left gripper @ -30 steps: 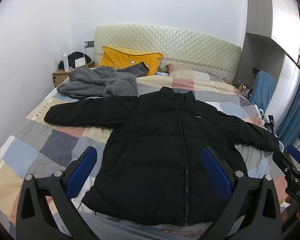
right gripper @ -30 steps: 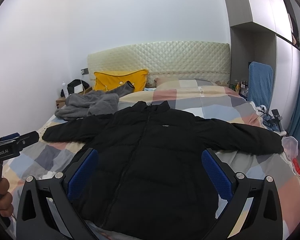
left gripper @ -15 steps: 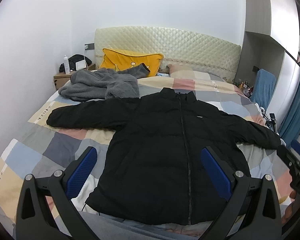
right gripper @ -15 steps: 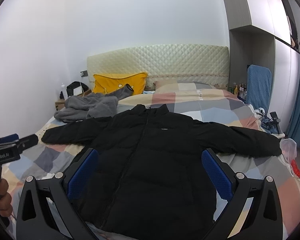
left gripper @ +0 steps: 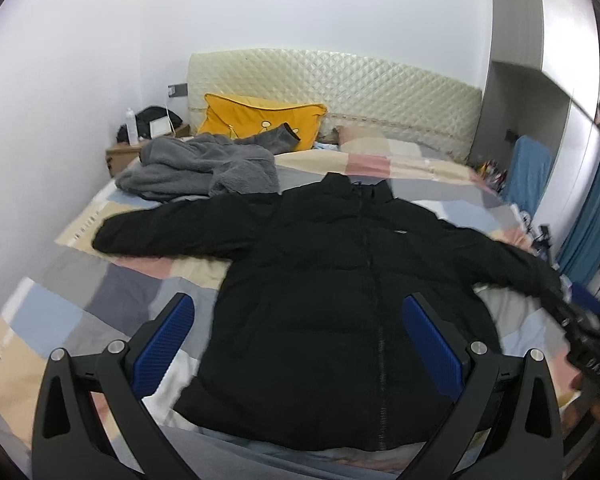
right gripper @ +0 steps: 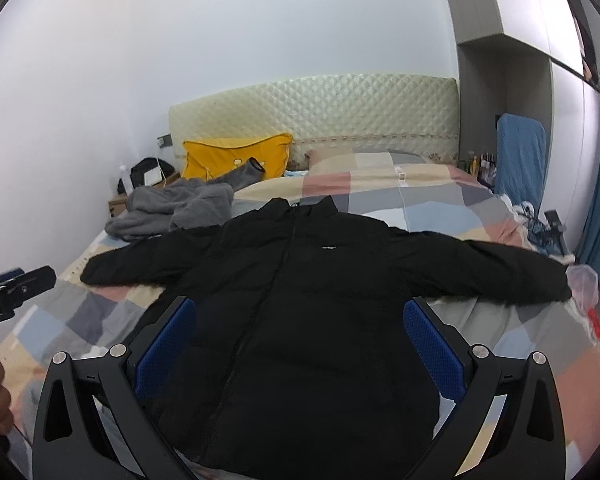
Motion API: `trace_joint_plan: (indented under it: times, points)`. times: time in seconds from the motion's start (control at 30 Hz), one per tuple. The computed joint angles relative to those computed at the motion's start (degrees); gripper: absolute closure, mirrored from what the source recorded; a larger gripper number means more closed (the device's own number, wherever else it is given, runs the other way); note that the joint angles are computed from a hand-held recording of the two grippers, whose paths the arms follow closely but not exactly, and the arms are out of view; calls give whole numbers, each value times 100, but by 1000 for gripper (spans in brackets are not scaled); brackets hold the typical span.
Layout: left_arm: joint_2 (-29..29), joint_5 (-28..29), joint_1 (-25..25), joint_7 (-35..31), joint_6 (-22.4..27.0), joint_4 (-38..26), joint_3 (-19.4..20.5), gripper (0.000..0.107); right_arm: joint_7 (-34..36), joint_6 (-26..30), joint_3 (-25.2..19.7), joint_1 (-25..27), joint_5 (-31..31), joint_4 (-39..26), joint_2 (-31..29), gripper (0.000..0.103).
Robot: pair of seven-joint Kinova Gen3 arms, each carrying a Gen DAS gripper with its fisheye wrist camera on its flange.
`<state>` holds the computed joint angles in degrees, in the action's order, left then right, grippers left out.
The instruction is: Fold large clothes
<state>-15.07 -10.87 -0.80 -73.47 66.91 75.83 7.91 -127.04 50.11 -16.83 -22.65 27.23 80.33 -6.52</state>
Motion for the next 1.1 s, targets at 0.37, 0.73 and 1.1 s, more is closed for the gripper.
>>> trace_joint_plan:
  times: [0.37, 0.73, 1.1]
  points:
    - [251, 268, 55, -290, -120, -422, -188, 5, 490, -17, 205, 31, -129, -392, 211, 0]
    - [648, 465, 376, -524, -517, -1069, -21, 5, 806, -179, 713, 163, -120, -872, 576, 0]
    - [1617, -275, 989, -835, -1183, -1267, -76, 5, 487, -794, 902, 530, -64, 37, 552, 0]
